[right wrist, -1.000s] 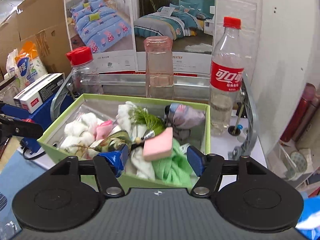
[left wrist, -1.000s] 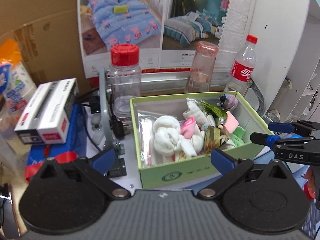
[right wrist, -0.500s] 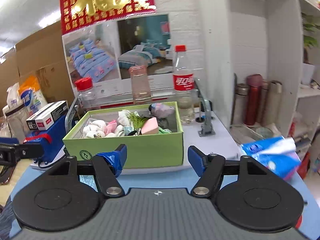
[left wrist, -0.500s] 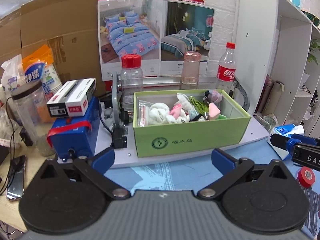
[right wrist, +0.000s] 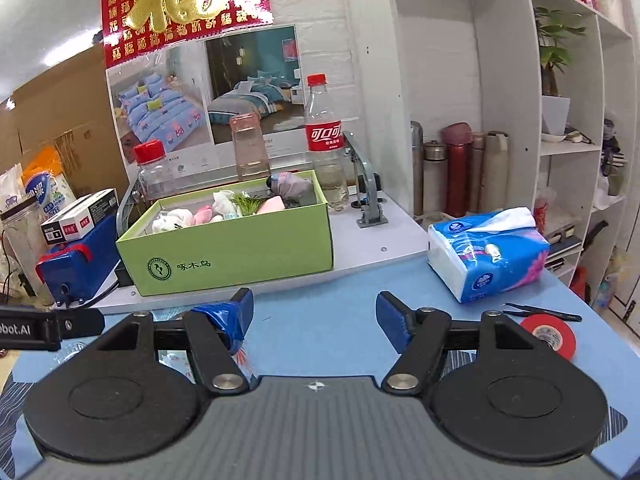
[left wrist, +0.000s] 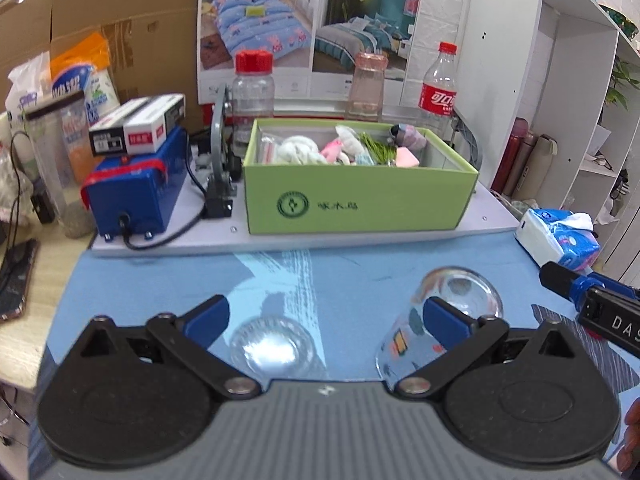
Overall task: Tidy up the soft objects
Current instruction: 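Withdraw both grippers from the green box back over the table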
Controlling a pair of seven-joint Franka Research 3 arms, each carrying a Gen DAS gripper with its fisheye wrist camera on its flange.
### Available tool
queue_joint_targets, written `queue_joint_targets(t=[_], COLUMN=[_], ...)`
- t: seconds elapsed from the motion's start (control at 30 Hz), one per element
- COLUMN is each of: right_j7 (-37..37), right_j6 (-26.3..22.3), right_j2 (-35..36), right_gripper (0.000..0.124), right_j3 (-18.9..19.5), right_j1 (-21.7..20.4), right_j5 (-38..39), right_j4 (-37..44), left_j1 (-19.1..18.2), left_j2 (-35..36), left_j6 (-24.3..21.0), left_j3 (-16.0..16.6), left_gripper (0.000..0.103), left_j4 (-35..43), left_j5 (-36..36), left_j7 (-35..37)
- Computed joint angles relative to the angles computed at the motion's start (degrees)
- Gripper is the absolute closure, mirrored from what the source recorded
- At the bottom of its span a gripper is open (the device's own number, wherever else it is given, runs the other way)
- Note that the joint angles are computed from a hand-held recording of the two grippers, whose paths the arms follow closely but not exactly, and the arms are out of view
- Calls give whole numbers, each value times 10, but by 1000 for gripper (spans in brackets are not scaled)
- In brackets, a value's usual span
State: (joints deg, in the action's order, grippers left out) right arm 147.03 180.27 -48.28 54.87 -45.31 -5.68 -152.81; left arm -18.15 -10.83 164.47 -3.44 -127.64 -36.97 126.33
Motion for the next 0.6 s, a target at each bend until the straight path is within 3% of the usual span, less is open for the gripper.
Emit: queue_joint_targets(t=[0.13,0.4,0.6], right_j7=[7,6,33], right_j6=[11,6,-17], right_j2=[-3,-2,-17], right_gripper=[70,70,70], right_j3=[-4,6,16], right_j1=[14,31,33], right_j5=[9,16,6], right_j4=[-16,-29,-36], left_j1=[-2,-26,-63], left_j2=[-11,-34,-41], left_j6=[-5,51,81], left_j3=[-3,5,37], left_gripper=[1,0,0], left_j4=[-18,-74,-91], left_j5=[1,26,27], left_j7=[-5,-7,-8])
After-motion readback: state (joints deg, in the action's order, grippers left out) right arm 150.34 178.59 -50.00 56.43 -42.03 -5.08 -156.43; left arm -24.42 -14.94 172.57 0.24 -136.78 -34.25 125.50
